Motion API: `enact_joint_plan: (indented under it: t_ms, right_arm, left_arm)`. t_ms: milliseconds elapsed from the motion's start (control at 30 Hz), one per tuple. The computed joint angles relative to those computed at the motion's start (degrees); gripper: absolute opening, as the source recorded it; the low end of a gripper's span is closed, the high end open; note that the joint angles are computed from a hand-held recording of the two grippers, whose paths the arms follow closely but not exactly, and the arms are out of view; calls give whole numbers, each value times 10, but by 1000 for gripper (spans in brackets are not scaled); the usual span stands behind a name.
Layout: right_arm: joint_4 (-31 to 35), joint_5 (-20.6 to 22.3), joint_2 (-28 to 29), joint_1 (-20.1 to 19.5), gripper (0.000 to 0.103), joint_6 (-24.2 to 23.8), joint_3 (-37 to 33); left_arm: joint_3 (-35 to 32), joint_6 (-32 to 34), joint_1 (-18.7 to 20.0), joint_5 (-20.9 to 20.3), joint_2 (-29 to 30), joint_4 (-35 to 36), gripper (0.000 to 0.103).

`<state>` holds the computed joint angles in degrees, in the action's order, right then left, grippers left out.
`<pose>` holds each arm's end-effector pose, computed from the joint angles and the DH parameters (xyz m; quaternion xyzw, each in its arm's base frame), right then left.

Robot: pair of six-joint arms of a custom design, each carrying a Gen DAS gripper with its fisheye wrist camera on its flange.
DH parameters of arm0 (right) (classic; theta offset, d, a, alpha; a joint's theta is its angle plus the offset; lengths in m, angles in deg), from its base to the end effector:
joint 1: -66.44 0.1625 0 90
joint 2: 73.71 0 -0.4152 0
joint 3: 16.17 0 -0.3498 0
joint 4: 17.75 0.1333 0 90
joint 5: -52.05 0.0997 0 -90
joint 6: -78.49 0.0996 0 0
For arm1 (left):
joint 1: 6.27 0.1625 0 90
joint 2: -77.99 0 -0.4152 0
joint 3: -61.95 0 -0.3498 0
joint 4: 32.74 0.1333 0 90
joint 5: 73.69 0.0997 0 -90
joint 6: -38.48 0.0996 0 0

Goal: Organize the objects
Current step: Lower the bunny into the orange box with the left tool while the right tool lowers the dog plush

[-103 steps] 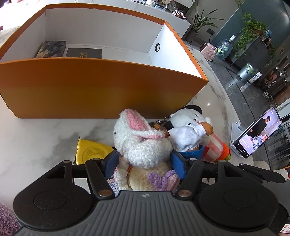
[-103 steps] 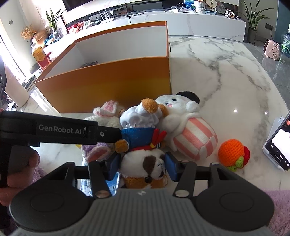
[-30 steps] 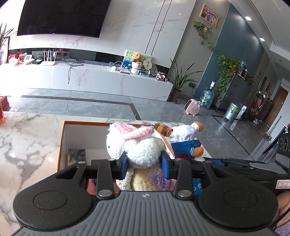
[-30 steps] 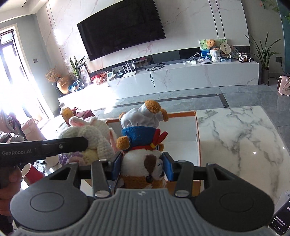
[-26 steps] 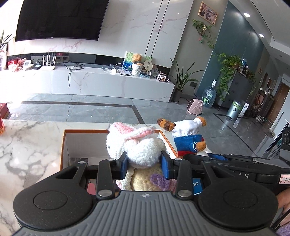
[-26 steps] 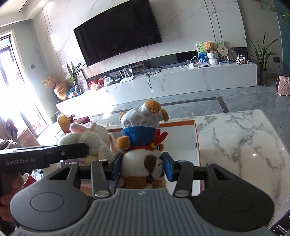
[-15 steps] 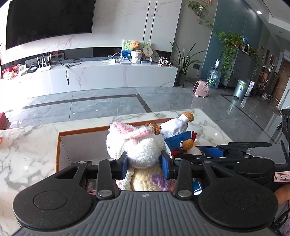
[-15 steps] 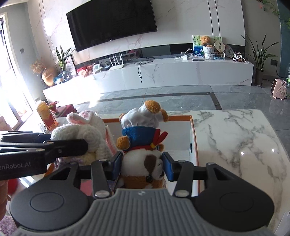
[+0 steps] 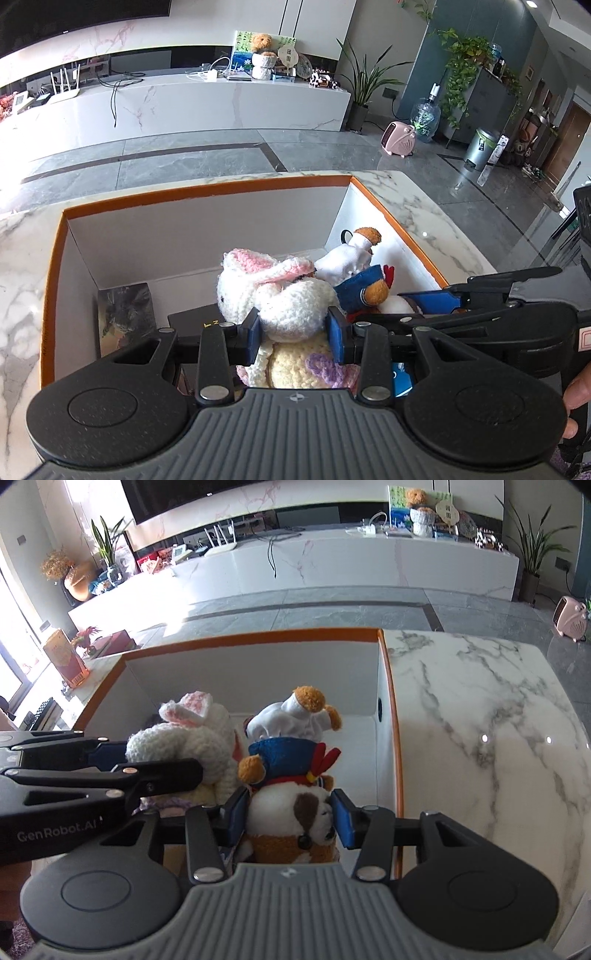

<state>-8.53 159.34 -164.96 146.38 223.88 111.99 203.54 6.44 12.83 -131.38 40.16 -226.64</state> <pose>0.0559 -0.2787 0.2299 0.1401 -0.9080 0.2886 0.2693 -0.2646 -0.2890 -0.0065 0.3192 0.9059 -0.2184 0.1724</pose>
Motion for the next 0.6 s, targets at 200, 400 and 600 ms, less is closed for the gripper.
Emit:
enact_joint_plan:
  t_ms: [200,400,600]
  right_arm:
    - [27,45,23,28,50,11,-27]
    - [36,66,32,42,51,9,-34]
    - [71,66,40,45,52,37,-55]
  left_arm:
    - [-1,5,35,-48,4,-27,42]
    - [0,5,53,-69,5,-37,42]
    - [-7,17,65,-93,1,-26,43]
